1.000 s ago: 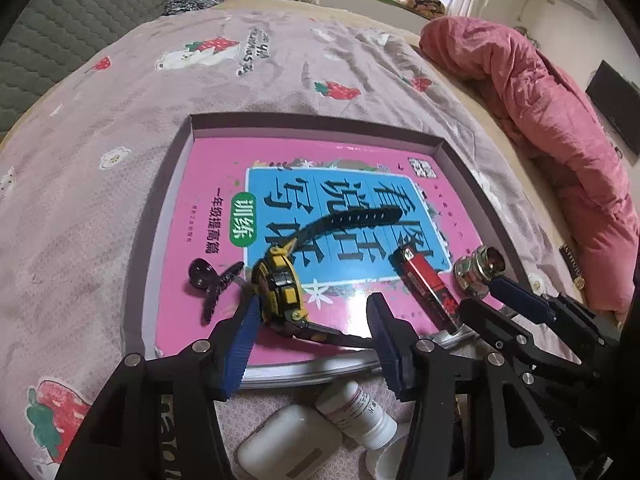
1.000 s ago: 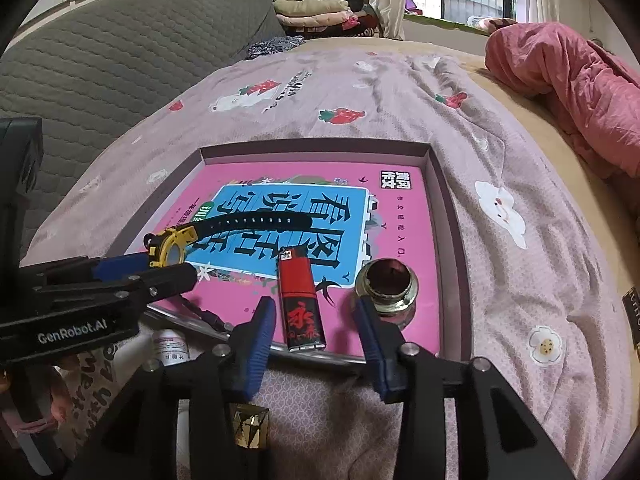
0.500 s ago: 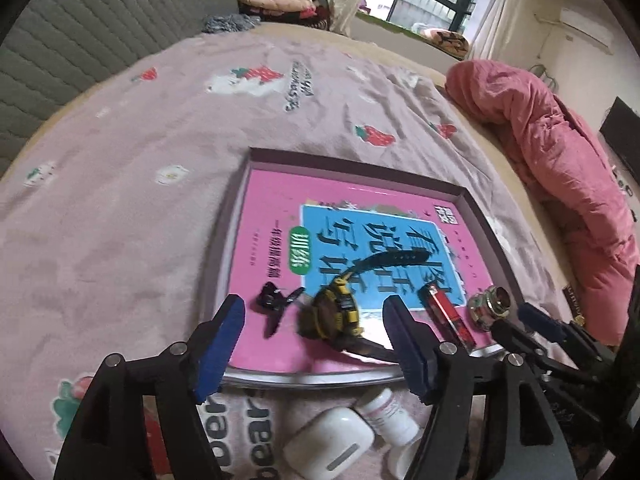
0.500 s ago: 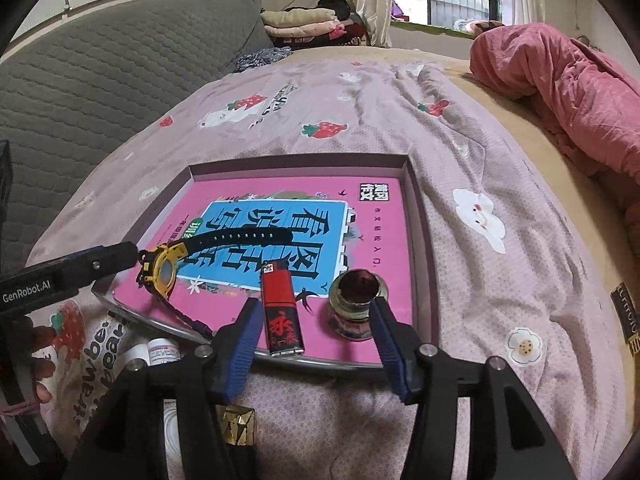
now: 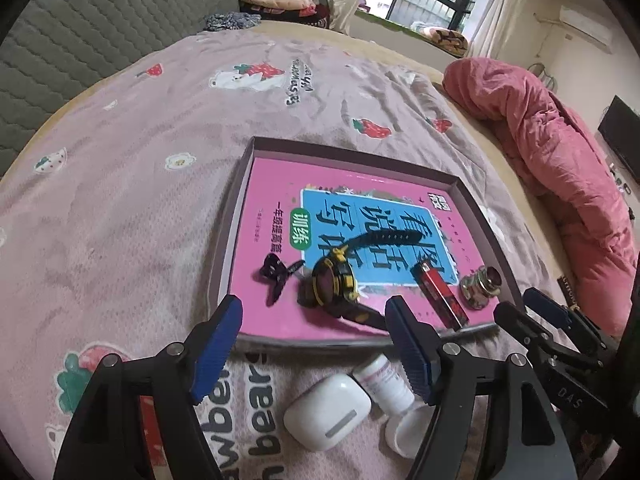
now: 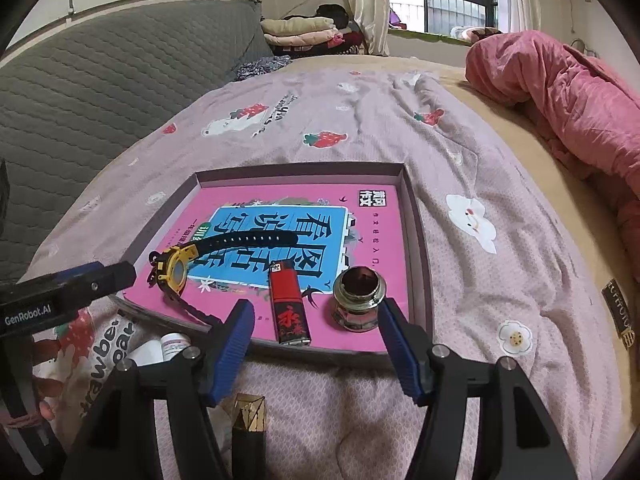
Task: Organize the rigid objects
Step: 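Withdraw both open tools from the tray toward the remaining items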
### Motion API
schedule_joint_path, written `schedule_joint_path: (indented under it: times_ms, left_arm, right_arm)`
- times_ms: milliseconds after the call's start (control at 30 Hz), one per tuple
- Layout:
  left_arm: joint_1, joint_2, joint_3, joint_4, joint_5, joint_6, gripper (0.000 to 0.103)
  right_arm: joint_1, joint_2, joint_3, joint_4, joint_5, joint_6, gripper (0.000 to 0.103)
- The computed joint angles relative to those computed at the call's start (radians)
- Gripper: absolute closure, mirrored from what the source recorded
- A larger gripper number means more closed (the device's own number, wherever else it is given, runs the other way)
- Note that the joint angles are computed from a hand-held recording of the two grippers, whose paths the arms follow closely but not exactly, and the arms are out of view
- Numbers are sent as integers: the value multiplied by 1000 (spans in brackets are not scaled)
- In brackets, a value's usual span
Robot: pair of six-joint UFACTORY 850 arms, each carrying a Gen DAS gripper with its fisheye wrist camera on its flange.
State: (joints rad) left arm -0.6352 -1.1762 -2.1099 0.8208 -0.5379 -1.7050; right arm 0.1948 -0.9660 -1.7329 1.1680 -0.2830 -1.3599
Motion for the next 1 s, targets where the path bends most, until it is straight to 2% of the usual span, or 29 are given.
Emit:
schedule_joint_path:
  times_ms: [267,533,867,1000]
  left_arm:
    - [-34,13,17,39,-16,28,28]
    - [-52,63,115,98,-1,-61,27]
    - [-63,71,126,70,-12,-15,27]
    - [-72,61,106,31,-51,28,27]
  right_arm:
    - [4,31,57,68,13,-83,38]
    - [4,74,129,161,32,-200,38]
    - [5,99,175,135,35,-193,38]
    - [9,116,206,124,50,-197,38]
